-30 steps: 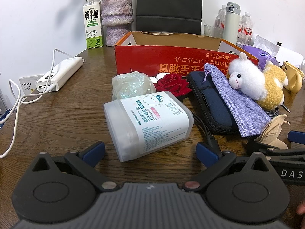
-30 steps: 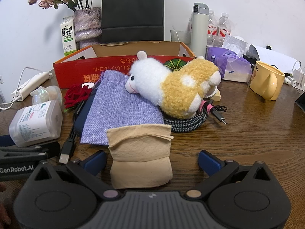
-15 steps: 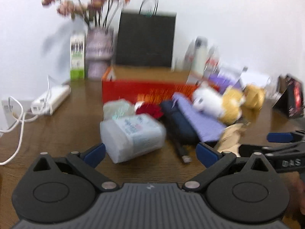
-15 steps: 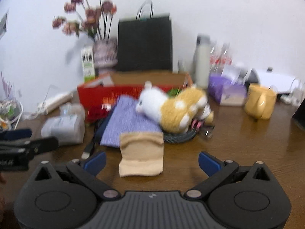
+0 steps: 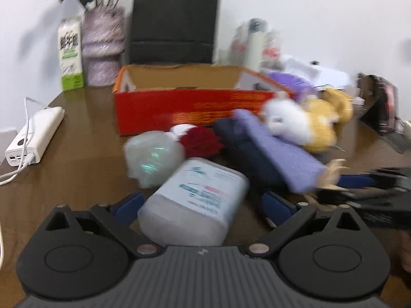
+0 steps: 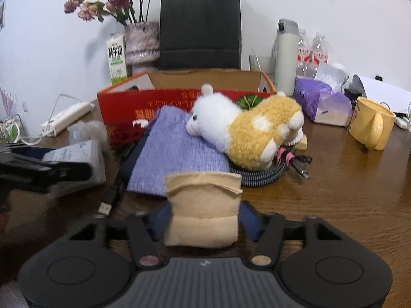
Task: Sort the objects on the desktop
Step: 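Grasp the white cotton-bud box with left tool while right tool grasps beige cloth pad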
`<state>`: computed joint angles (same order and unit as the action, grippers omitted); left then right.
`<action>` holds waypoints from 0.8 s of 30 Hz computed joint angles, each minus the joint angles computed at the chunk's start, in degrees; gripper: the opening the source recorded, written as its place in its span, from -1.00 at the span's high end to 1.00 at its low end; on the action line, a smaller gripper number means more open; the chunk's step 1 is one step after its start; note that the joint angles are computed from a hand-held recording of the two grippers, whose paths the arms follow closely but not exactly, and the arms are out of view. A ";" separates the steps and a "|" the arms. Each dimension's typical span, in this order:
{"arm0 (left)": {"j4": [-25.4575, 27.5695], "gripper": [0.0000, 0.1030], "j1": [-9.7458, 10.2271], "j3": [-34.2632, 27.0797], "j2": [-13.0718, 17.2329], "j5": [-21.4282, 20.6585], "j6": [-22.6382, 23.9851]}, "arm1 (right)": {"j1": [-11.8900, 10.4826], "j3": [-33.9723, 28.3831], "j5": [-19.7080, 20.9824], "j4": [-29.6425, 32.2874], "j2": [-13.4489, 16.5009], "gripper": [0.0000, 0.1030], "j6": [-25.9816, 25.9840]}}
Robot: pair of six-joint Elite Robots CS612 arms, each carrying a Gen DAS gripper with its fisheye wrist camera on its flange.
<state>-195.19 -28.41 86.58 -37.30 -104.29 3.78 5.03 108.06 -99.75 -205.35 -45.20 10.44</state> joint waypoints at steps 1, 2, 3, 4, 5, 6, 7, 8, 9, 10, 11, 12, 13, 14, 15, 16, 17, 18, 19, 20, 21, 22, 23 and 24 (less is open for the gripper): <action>-2.92 -1.00 0.04 1.14 -0.10 -1.92 0.60 | 0.02 0.05 -0.08 -0.22 0.09 0.17 -0.40; -4.71 -1.00 -0.11 2.11 -0.39 -2.54 1.33 | 0.03 0.15 -0.19 -0.73 0.19 0.17 -0.96; -5.58 -1.00 -0.32 2.95 -0.87 -1.64 1.90 | -0.10 0.29 0.22 -0.86 0.15 0.17 -1.03; -6.42 -1.00 -0.68 3.18 -0.96 -0.02 2.45 | -0.24 0.36 0.68 -0.80 0.06 0.18 -0.88; -6.66 -1.00 -0.91 2.98 -0.81 1.34 3.02 | -0.34 0.39 1.01 -0.79 0.01 0.19 -0.76; -4.84 -1.00 -1.23 2.36 -0.77 3.34 3.43 | -0.43 0.35 1.20 -0.79 0.01 0.19 -0.73; -2.06 -1.00 -1.49 1.58 -0.84 4.96 3.15 | -0.47 0.26 1.19 -0.69 0.02 0.19 -0.51; 0.93 -1.00 -1.51 0.74 -0.79 5.03 2.54 | -0.48 0.25 0.96 -0.49 -0.06 0.18 -0.19; 2.90 -1.00 -1.52 0.13 -0.68 5.19 1.65 | -0.38 0.39 0.84 -0.72 -0.17 0.18 -0.09; 3.77 -0.99 -1.58 -0.02 -0.64 5.70 0.90 | -0.30 0.61 0.94 -1.48 -0.23 0.11 -0.37; 4.28 -0.97 -1.76 -0.08 -0.57 6.10 0.73 | -0.18 0.86 0.92 -2.50 -0.26 -0.08 -0.76; 4.11 -0.92 -1.93 -0.12 -0.37 6.72 0.88 | -0.09 1.03 0.86 -3.19 -0.28 -0.19 -1.27; 3.98 -0.81 -2.13 -0.13 -0.24 7.69 0.78 | 0.06 0.99 0.58 -3.59 -0.27 -0.42 -1.89; 4.10 -0.71 -2.34 -0.11 -0.20 8.50 0.37 | 0.29 0.68 -0.08 -3.65 -0.18 -0.52 -2.21; 4.22 -0.51 -2.38 -0.12 -0.17 8.69 -0.44 | 0.51 0.13 -0.64 -3.40 0.00 -0.50 -2.55; 4.20 -0.41 -2.29 -0.07 -0.20 8.49 -1.49 | 0.73 -0.53 -1.08 -2.85 0.25 -0.43 -2.97; 4.37 -0.33 -2.20 -0.02 -0.32 8.52 -2.42 | 0.98 -1.25 -1.68 -1.31 0.36 -0.16 -3.19; 4.29 -0.30 -2.17 0.30 -0.50 8.64 -3.65 | 1.22 -1.94 -2.38 0.83 0.38 -0.01 -3.36; 4.02 -0.30 -2.17 0.77 -0.79 9.19 -4.79 | 1.48 -2.38 -3.13 2.48 0.40 0.26 -3.33; 3.62 -0.30 -2.22 1.55 -1.18 9.87 -5.96 | 1.79 -2.54 -4.07 3.45 0.41 0.39 -3.18; 3.16 -0.30 -2.32 2.51 -1.66 10.58 -7.03 | 2.01 -2.33 -4.42 2.85 0.44 0.39 -3.45; 2.59 -0.30 -2.52 3.91 -2.37 11.63 -8.19 | 2.10 -1.90 -4.18 2.59 0.29 0.41 -3.81; 2.12 -0.30 -2.64 5.23 -3.07 12.01 -8.69 | 2.08 -1.22 -3.53 2.06 0.03 0.43 -4.04; 1.37 -0.30 -2.72 6.45 -3.64 11.90 -8.89 | 2.04 -0.49 -2.89 1.51 -0.22 0.43 -3.91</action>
<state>-193.81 -31.13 93.03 -40.94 -92.38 -5.11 7.07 107.57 -102.64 -203.84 -45.42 6.52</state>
